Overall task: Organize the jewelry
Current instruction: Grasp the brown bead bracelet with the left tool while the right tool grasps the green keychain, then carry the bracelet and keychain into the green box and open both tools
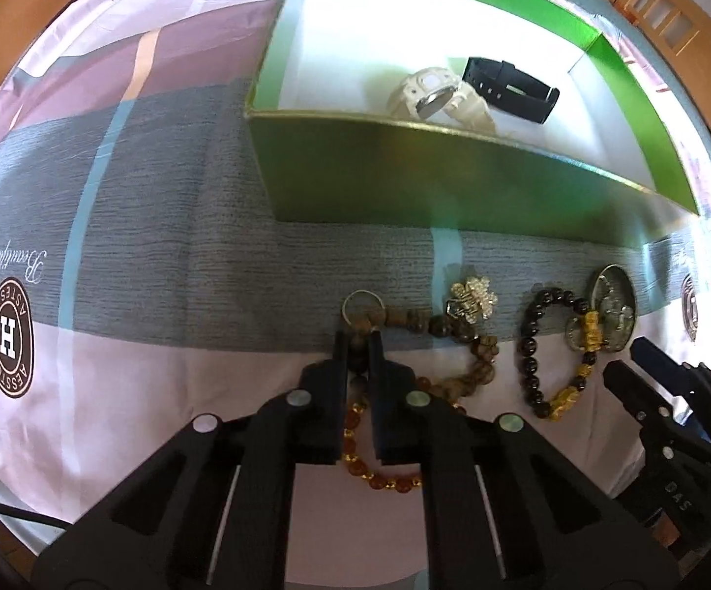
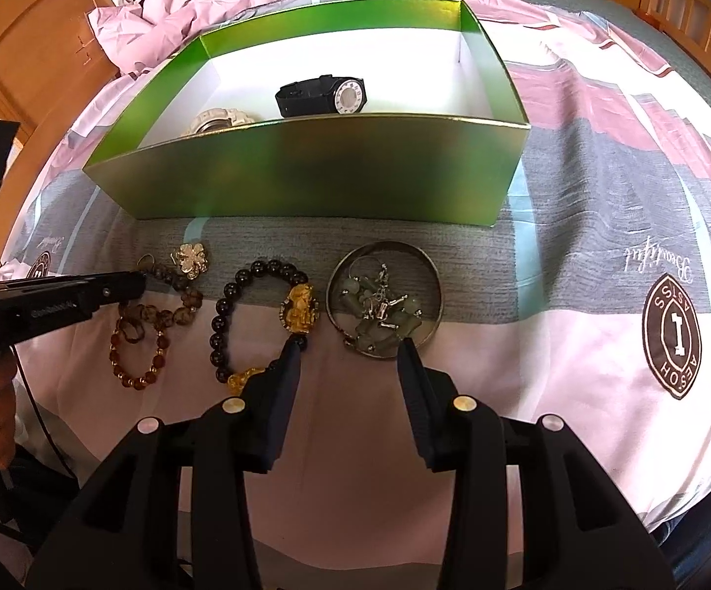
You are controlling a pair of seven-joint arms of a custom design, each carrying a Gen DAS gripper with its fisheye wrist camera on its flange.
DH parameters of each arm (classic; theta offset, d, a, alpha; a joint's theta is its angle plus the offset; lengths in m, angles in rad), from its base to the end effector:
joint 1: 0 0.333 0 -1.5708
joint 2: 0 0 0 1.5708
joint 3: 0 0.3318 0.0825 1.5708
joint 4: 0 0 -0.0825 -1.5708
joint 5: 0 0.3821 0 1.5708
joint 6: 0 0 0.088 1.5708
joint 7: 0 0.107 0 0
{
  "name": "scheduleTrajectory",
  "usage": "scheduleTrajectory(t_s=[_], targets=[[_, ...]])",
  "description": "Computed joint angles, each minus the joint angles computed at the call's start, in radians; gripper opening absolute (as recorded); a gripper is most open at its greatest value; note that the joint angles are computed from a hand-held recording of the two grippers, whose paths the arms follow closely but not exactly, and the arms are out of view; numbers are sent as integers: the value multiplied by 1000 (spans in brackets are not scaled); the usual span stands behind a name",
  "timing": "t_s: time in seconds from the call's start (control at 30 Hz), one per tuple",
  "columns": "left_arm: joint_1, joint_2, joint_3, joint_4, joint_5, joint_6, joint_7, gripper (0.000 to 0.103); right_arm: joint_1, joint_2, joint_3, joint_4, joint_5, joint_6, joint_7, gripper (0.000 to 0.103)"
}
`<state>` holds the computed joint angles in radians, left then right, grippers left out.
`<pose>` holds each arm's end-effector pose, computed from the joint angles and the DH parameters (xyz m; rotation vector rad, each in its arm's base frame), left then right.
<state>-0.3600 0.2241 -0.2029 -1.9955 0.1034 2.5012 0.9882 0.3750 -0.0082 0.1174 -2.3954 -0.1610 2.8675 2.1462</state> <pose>0.5292 -0.3277 0.3974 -2.0917 2.1835 -0.4179 0.4615 0.2578 0.3888 -1.9563 1.8393 -0.2704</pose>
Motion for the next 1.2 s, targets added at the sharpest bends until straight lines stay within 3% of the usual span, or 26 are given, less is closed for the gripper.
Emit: scheduleTrajectory(t_s=[0.37, 0.5, 0.67, 0.77, 0.83, 0.97, 1.2], targets=[[57, -134, -14, -130, -135, 172, 57, 8, -36, -31, -14, -7, -190, -40, 165, 41], [71, -154, -17, -140, -148, 184, 68, 8, -39, -24, -12, -2, -207, -18, 159, 41], [68, -141, -23, -136, -126, 179, 61, 8, -26, 44, -6, 74, -346, -44, 200, 41], [65, -136, -23, -131, -118, 173, 59, 8, -17, 87, -8, 109, -306, -75, 149, 36], [63, -132, -23, -127, -115, 172, 57, 8, -11, 97, -14, 113, -311, -74, 141, 24], [60, -131, -25, -124, -122, 185, 68, 8, -13, 77, -18, 92, -279, -45, 114, 15], [66, -184, -47, -114, -246, 253, 229, 8, -29, -23, -19, 40, -254, 30, 108, 16]])
